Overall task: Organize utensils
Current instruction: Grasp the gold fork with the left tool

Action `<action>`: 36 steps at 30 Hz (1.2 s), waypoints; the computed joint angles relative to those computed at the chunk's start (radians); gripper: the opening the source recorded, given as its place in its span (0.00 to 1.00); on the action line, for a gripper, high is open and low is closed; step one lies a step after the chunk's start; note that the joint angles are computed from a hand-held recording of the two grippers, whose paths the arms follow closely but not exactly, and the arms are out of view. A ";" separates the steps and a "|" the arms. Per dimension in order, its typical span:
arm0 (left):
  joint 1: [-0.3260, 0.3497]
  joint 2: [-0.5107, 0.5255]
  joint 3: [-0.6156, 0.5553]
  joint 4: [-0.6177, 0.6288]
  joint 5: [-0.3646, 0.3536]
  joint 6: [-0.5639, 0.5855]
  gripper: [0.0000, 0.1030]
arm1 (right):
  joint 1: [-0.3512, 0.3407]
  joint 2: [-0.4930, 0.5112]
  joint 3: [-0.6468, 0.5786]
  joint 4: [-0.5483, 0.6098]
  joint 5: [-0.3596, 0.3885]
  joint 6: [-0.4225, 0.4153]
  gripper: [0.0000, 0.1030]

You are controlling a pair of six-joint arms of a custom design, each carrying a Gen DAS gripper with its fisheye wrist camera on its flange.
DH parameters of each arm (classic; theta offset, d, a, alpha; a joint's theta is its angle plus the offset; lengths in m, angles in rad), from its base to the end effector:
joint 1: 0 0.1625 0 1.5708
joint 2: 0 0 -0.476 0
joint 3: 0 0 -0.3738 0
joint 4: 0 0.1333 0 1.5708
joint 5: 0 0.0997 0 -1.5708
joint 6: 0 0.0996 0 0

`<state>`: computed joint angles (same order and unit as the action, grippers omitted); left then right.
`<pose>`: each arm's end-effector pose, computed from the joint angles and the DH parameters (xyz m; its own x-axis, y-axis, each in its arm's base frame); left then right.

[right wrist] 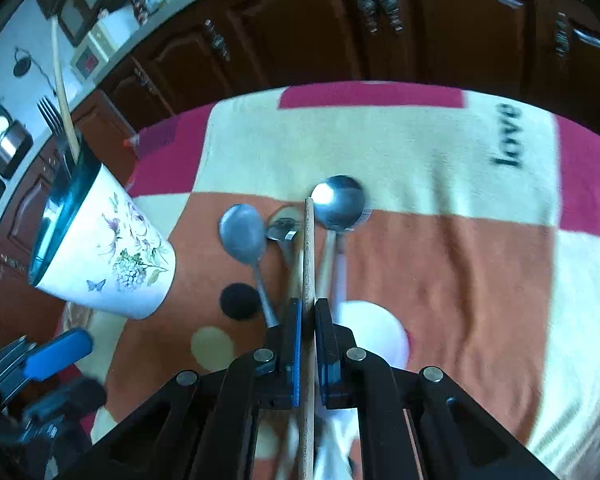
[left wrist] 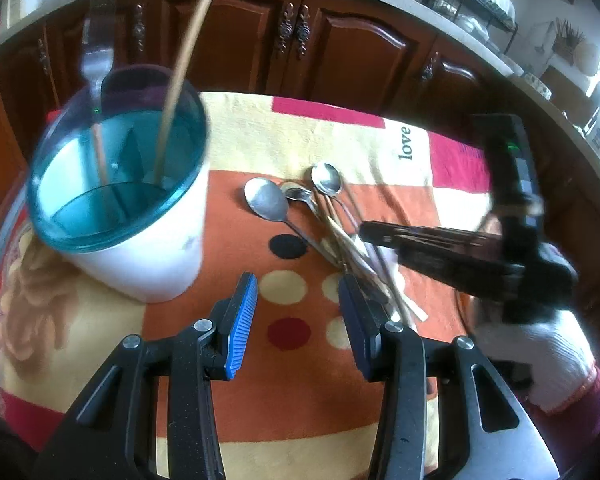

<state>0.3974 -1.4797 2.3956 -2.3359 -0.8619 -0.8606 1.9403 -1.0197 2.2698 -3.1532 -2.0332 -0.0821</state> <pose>-0.2536 -0.3213 0.2503 -0.8240 0.1909 -0.5335 0.4400 0.8089 -0.3901 0.2600 -0.4252 0.1615 -0.8561 -0.2592 0.4470 -0.4130 0.8631 -0.2905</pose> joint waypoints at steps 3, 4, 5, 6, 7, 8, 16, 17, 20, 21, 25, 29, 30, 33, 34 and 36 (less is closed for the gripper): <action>0.008 0.051 -0.013 -0.032 0.002 0.014 0.41 | -0.023 -0.058 0.043 -0.011 -0.004 0.009 0.06; 0.014 0.069 -0.018 -0.045 0.003 0.018 0.41 | -0.035 -0.076 0.057 -0.013 -0.014 0.011 0.06; 0.020 0.084 -0.025 -0.055 0.004 0.022 0.41 | -0.045 -0.090 0.066 -0.013 -0.016 0.013 0.06; 0.029 0.099 -0.031 -0.067 0.005 0.029 0.41 | -0.058 -0.106 0.077 -0.015 -0.012 0.015 0.06; 0.038 0.120 -0.040 -0.080 0.008 0.032 0.41 | -0.067 -0.119 0.087 -0.019 -0.007 0.016 0.06; 0.049 0.143 -0.049 -0.094 0.012 0.033 0.41 | -0.075 -0.130 0.095 -0.023 0.000 0.015 0.06; 0.129 0.281 -0.126 -0.117 0.054 0.034 0.41 | -0.108 -0.164 0.102 -0.026 -0.006 -0.006 0.06; 0.142 0.297 -0.137 -0.114 0.060 0.034 0.41 | -0.114 -0.164 0.100 -0.027 -0.004 -0.002 0.06; 0.171 0.326 -0.157 -0.119 0.054 0.045 0.41 | -0.137 -0.175 0.095 -0.006 0.015 -0.009 0.06; 0.177 0.333 -0.161 -0.122 0.054 0.048 0.41 | -0.139 -0.174 0.091 0.005 0.012 -0.013 0.06; 0.204 0.363 -0.184 -0.137 0.044 0.074 0.36 | -0.148 -0.170 0.057 0.095 0.005 -0.027 0.06; 0.232 0.381 -0.204 -0.151 0.026 0.098 0.23 | -0.152 -0.153 0.017 0.145 0.000 -0.040 0.11; 0.237 0.384 -0.208 -0.154 0.026 0.102 0.22 | -0.153 -0.149 0.005 0.157 0.002 -0.041 0.17; 0.249 0.391 -0.215 -0.168 0.022 0.121 0.14 | -0.143 -0.120 -0.033 0.164 -0.024 -0.056 0.27; 0.249 0.392 -0.213 -0.175 0.021 0.130 0.12 | -0.137 -0.104 -0.046 0.165 -0.043 -0.065 0.27; 0.248 0.388 -0.210 -0.190 0.009 0.154 0.07 | -0.121 -0.072 -0.060 0.141 -0.081 -0.091 0.24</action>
